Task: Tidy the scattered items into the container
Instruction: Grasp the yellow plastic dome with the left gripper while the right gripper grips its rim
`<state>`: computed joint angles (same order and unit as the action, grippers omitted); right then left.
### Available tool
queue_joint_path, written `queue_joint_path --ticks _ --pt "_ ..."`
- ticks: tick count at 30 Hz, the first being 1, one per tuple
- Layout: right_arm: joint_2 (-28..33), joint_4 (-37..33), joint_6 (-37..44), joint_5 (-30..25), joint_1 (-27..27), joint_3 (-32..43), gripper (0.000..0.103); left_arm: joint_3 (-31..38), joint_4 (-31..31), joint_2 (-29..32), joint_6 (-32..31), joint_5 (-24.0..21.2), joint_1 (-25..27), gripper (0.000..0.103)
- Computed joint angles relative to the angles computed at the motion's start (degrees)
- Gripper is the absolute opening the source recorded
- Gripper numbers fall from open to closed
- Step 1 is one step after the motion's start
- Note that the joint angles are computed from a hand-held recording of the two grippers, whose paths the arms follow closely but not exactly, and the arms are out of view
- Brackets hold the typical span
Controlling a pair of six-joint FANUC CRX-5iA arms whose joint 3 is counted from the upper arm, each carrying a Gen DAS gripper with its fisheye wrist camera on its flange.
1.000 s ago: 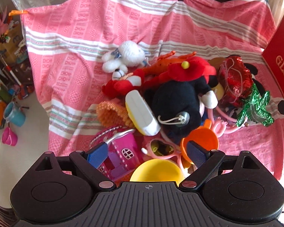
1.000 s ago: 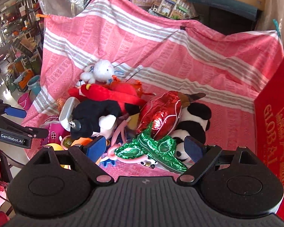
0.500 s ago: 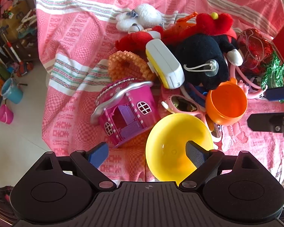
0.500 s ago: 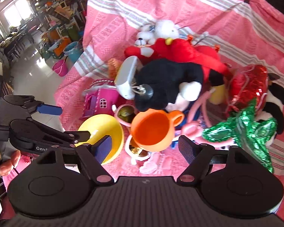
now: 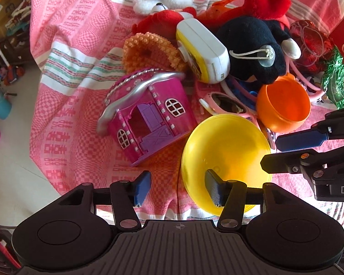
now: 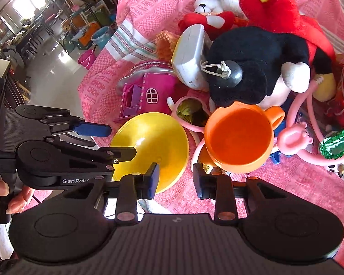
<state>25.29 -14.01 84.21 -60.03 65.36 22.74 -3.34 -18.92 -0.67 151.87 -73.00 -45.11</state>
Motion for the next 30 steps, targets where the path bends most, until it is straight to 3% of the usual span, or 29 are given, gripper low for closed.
queue_joint_path --ticks 3,5,7,19,20,22,25,26,27,30 --pt "0.5 0.2 -0.5 0.7 0.1 0.2 0.035 -1.1 0.9 -0.2 -1.9 1.2 0.6 0.066" --pt "0.9 0.5 -0.5 1.1 0.3 0.4 0.034 -1.7 2.1 0.0 -3.9 1.7 1.4 0.056" --pt "1.4 0.6 -0.6 1.2 0.4 0.7 0.033 -2.6 3.7 0.1 -5.3 2.3 2.4 0.025" --pt "3.4 1.5 -0.8 0.3 1.3 2.5 0.014 -4.6 6.0 -0.7 -8.6 5.3 4.0 0.024" --pt "3.4 1.7 -0.9 0.4 1.3 2.4 0.013 -4.8 6.1 -0.8 -8.7 5.5 4.0 0.026" --pt "3.4 2.1 -1.1 0.5 1.5 2.2 0.012 -4.8 6.0 -0.7 -8.7 5.5 3.8 0.043" --pt "3.6 2.9 -1.3 0.5 1.7 2.2 0.01 -4.6 5.6 -0.5 -8.7 5.3 3.5 0.046" --pt "3.5 3.3 -1.5 0.7 1.9 2.0 0.01 -4.7 5.7 -0.6 -8.9 5.5 3.6 0.043" --pt "3.4 3.6 -1.7 0.8 2.0 1.8 0.01 -4.6 5.5 -0.6 -8.7 5.7 3.6 0.032" --pt "3.3 4.4 -2.7 1.1 2.3 1.5 0.009 -4.0 5.3 -0.3 -9.3 5.3 3.5 0.022"
